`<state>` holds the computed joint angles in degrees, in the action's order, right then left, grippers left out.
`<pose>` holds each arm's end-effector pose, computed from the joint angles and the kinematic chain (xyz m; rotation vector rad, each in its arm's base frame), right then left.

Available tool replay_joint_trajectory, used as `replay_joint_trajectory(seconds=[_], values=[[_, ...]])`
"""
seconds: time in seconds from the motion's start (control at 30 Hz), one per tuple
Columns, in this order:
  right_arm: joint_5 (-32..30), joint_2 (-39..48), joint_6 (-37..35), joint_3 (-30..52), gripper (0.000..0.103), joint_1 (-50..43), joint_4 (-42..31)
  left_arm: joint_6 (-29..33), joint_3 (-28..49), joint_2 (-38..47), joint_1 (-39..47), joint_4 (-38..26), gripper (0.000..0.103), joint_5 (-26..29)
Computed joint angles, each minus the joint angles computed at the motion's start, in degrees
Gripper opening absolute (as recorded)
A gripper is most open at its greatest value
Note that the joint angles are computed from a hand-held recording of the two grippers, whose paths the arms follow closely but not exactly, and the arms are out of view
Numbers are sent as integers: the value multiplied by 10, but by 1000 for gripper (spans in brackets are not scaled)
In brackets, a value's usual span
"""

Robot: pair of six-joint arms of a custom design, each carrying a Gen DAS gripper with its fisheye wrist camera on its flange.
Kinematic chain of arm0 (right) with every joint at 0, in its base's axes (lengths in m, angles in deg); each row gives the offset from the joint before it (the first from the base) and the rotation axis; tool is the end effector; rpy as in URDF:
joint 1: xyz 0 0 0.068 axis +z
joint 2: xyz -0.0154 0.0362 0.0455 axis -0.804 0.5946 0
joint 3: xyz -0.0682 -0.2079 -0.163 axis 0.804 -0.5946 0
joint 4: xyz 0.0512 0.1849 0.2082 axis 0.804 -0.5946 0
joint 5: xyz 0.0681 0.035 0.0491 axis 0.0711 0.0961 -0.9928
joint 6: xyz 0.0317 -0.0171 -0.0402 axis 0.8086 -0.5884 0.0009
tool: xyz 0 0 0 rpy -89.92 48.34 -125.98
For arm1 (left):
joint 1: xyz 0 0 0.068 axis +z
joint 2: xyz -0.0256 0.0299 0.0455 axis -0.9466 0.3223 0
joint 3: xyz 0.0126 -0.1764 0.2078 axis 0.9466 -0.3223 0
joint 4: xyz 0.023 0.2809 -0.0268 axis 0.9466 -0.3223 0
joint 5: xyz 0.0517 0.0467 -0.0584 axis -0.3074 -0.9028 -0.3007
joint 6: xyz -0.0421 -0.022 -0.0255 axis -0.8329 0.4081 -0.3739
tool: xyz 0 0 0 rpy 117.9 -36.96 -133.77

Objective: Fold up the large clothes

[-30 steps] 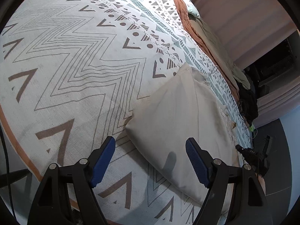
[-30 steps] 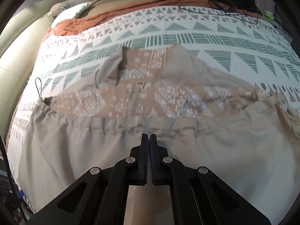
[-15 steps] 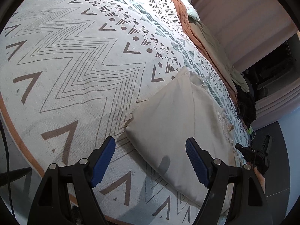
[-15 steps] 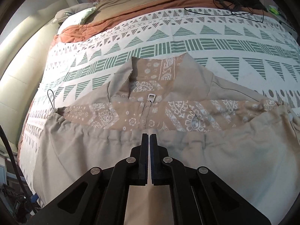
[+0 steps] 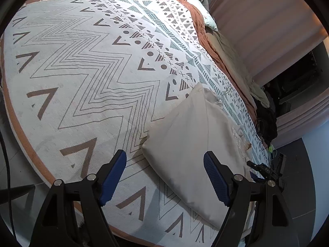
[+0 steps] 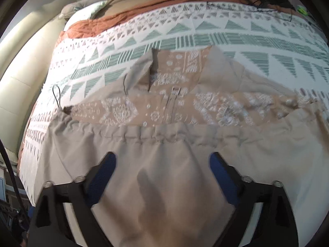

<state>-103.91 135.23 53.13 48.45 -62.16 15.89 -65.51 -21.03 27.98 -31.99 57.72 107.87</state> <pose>0.3158 -0.0391 0.1108 0.2304 2.6549 0.3136 0.1522 0.0939 0.0590 -0.7400 2.3151 -0.7065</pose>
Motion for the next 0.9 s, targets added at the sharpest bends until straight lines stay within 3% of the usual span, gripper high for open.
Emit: replay_joint_trajectory(seconds=[0.03, 0.17, 0.23, 0.3, 0.57, 0.9], values=[[14, 14, 5, 7, 54, 8, 0, 1, 1, 3, -1, 2, 78, 1], [80, 45, 10, 22, 31, 34, 27, -13, 3, 29, -19, 28, 78, -4], [71, 52, 27, 38, 9, 30, 22, -26, 6, 49, -31, 43, 78, -6], [53, 52, 34, 50, 1, 22, 18, -34, 8, 62, -38, 53, 78, -5], [59, 1, 30, 41, 0, 22, 24, -57, 14, 103, -32, 69, 78, 19], [50, 78, 38, 55, 0, 14, 68, -106, 47, 179, -62, 93, 67, 38]])
